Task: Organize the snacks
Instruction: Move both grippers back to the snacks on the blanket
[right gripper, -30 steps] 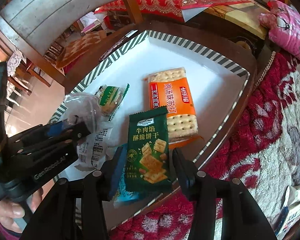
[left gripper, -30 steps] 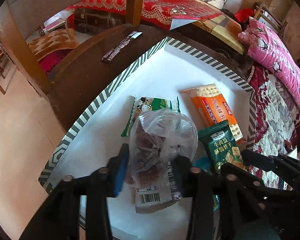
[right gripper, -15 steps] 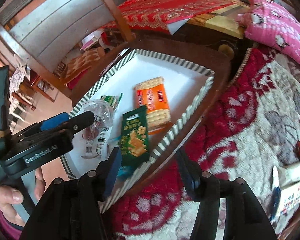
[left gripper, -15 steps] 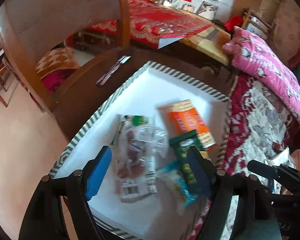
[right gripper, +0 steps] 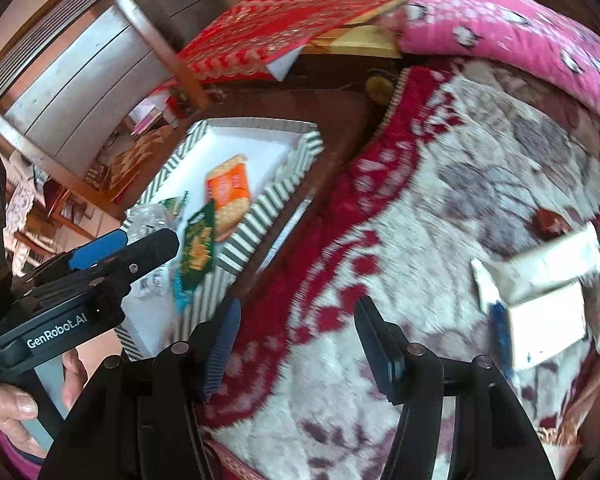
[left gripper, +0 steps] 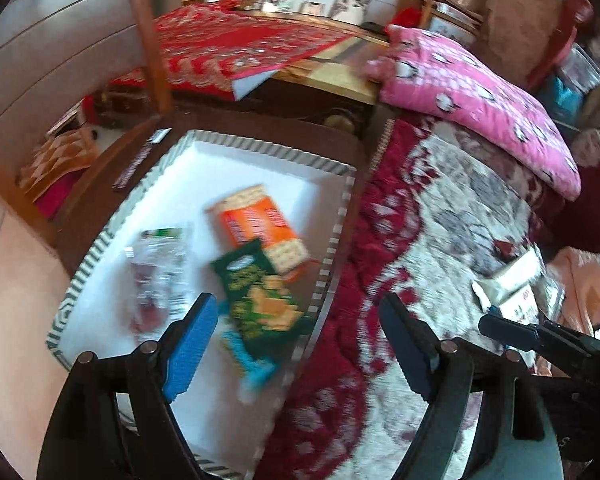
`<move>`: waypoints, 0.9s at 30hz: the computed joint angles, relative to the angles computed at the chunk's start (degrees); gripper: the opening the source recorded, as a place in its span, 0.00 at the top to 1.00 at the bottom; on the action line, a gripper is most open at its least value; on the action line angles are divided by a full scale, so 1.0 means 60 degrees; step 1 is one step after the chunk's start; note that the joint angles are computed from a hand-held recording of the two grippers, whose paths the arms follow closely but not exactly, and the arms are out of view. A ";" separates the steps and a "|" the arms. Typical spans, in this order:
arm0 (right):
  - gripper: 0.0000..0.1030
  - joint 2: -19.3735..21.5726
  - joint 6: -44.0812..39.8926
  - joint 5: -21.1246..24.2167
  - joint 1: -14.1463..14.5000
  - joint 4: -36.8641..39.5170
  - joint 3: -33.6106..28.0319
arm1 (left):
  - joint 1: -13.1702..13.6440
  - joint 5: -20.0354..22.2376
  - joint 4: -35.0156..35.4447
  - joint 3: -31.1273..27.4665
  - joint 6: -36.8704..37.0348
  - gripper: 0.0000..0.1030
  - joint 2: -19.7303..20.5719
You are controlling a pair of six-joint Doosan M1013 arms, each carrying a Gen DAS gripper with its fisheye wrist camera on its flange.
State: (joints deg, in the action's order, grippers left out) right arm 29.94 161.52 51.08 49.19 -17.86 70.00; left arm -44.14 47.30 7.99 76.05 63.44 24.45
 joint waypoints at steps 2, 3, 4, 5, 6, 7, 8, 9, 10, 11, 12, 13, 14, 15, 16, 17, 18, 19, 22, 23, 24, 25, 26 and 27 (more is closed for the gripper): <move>0.38 -0.0214 0.0359 -0.0017 0.0025 -0.0138 0.0349 | -0.0134 0.0055 -0.0067 -0.0103 0.0182 0.20 0.0071; 0.38 -0.0318 0.0541 -0.0031 0.0044 -0.0224 0.0519 | -0.0192 0.0088 -0.0141 -0.0152 0.0321 0.20 0.0104; 0.38 -0.0405 0.0672 -0.0047 0.0056 -0.0281 0.0655 | -0.0254 0.0112 -0.0199 -0.0190 0.0436 0.20 0.0132; 0.38 -0.0542 0.0936 -0.0063 0.0075 -0.0387 0.0880 | -0.0330 0.0148 -0.0248 -0.0248 0.0565 0.20 0.0173; 0.38 -0.0647 0.1157 -0.0084 0.0093 -0.0484 0.1055 | -0.0388 0.0177 -0.0280 -0.0289 0.0657 0.20 0.0205; 0.38 -0.0741 0.1368 -0.0101 0.0113 -0.0586 0.1207 | -0.0466 0.0220 -0.0362 -0.0357 0.0820 0.20 0.0257; 0.38 -0.0830 0.1553 -0.0124 0.0122 -0.0667 0.1351 | -0.0521 0.0253 -0.0393 -0.0410 0.0896 0.20 0.0300; 0.37 -0.0966 0.1833 -0.0146 0.0140 -0.0767 0.1571 | -0.0586 0.0304 -0.0419 -0.0478 0.0988 0.20 0.0354; 0.37 -0.1048 0.2008 -0.0136 0.0153 -0.0832 0.1699 | -0.0659 0.0349 -0.0469 -0.0548 0.1113 0.20 0.0412; 0.37 -0.1176 0.2255 -0.0126 0.0178 -0.0937 0.1904 | -0.0710 0.0363 -0.0514 -0.0573 0.1199 0.20 0.0439; 0.37 -0.1255 0.2398 -0.0116 0.0185 -0.0982 0.2029 | -0.0772 0.0403 -0.0564 -0.0627 0.1298 0.20 0.0484; 0.37 -0.1341 0.2545 -0.0103 0.0197 -0.1023 0.2165 | -0.0827 0.0449 -0.0618 -0.0683 0.1406 0.20 0.0534; 0.36 -0.1441 0.2715 -0.0087 0.0210 -0.1058 0.2325 | -0.0880 0.0513 -0.0693 -0.0749 0.1542 0.20 0.0591; 0.36 -0.1568 0.2961 -0.0067 0.0225 -0.1117 0.2534 | -0.0925 0.0577 -0.0764 -0.0817 0.1665 0.20 0.0647; 0.36 -0.1663 0.3143 -0.0062 0.0231 -0.1154 0.2693 | -0.0972 0.0635 -0.0820 -0.0880 0.1774 0.20 0.0700; 0.36 -0.1721 0.3263 -0.0059 0.0235 -0.1174 0.2794 | -0.1021 0.0693 -0.0886 -0.0951 0.1899 0.20 0.0759; 0.36 -0.1828 0.3470 -0.0055 0.0242 -0.1207 0.2978 | -0.1068 0.0741 -0.0984 -0.1027 0.2059 0.20 0.0822; 0.36 -0.1914 0.3649 -0.0047 0.0246 -0.1225 0.3132 | -0.1096 0.0780 -0.1060 -0.1085 0.2177 0.20 0.0871; 0.35 -0.2158 0.4177 -0.0007 0.0258 -0.1257 0.3579 | -0.1181 0.0992 -0.1474 -0.1349 0.2611 0.20 0.1081; 0.35 -0.2229 0.4335 0.0008 0.0263 -0.1257 0.3705 | -0.1210 0.1025 -0.1519 -0.1404 0.2675 0.20 0.1128; 0.35 -0.2294 0.4484 -0.0002 0.0265 -0.1260 0.3825 | -0.1232 0.1075 -0.1622 -0.1486 0.2813 0.20 0.1196; 0.35 -0.2333 0.4578 -0.0015 0.0264 -0.1255 0.3903 | -0.1252 0.1132 -0.1746 -0.1567 0.2960 0.20 0.1261; 0.35 -0.2393 0.4691 -0.0026 0.0261 -0.1227 0.4011 | -0.1274 0.1177 -0.1872 -0.1651 0.3107 0.20 0.1329; 0.35 -0.2461 0.4818 -0.0023 0.0260 -0.1204 0.4134 | -0.1298 0.1194 -0.1981 -0.1710 0.3252 0.20 0.1378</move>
